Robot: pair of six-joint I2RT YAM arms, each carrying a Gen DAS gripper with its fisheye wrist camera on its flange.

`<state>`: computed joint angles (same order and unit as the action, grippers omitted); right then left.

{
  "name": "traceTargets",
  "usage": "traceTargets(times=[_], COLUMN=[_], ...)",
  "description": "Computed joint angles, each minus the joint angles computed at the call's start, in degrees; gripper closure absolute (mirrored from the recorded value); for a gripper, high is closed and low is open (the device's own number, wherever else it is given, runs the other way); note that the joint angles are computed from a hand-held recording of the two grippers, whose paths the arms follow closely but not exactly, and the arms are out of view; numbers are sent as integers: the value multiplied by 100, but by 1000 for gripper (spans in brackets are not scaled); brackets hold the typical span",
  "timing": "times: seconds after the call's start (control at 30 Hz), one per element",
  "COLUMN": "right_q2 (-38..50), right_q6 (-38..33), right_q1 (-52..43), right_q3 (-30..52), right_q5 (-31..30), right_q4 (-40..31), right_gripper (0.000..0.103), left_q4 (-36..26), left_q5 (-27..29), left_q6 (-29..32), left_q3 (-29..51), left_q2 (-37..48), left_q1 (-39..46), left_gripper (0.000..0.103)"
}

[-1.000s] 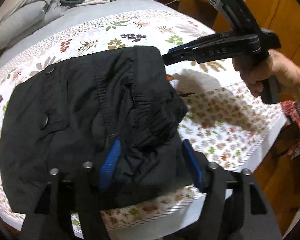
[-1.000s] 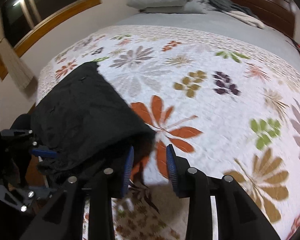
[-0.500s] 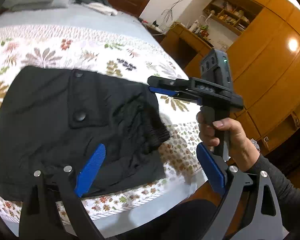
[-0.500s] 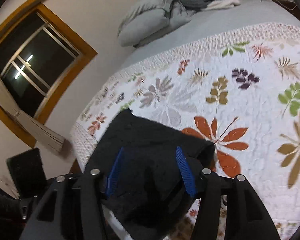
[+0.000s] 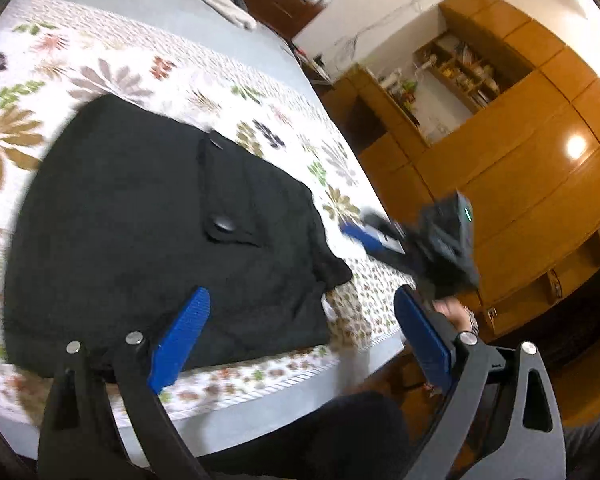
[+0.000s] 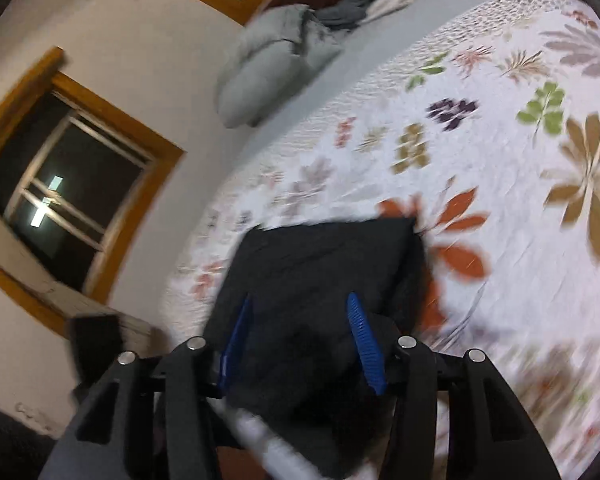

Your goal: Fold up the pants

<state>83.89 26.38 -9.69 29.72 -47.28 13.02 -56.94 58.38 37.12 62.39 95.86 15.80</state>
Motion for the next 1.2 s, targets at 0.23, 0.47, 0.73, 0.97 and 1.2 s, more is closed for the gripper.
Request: traceTargets(times=[0.23,0.47,0.73,0.97,1.2], right_q2=[90,-1184,-459,-814,1413], right_q6=[665,974,978,765,832], right_q1=[506,536,1019,404,215], right_q3=[-911,-976,-874,-39,1362], right_q5=[504,838,1192,885,730], right_q4=[680,-61,-89,-828,-566], right_gripper=[66,58,62,50,52], left_q4=[-720,-1551,-2499,-2969,-3241], left_q5=[-312,-332,-243,-194,-241], left_q6=[574,1131,1214,700,379], left_q3=[658,1465,3181,5161,6254], left_q2=[777,1423,2671,4084,5000], left_q1=[777,1401,1577,1361,1079], left_gripper=[9,9,9,6,6])
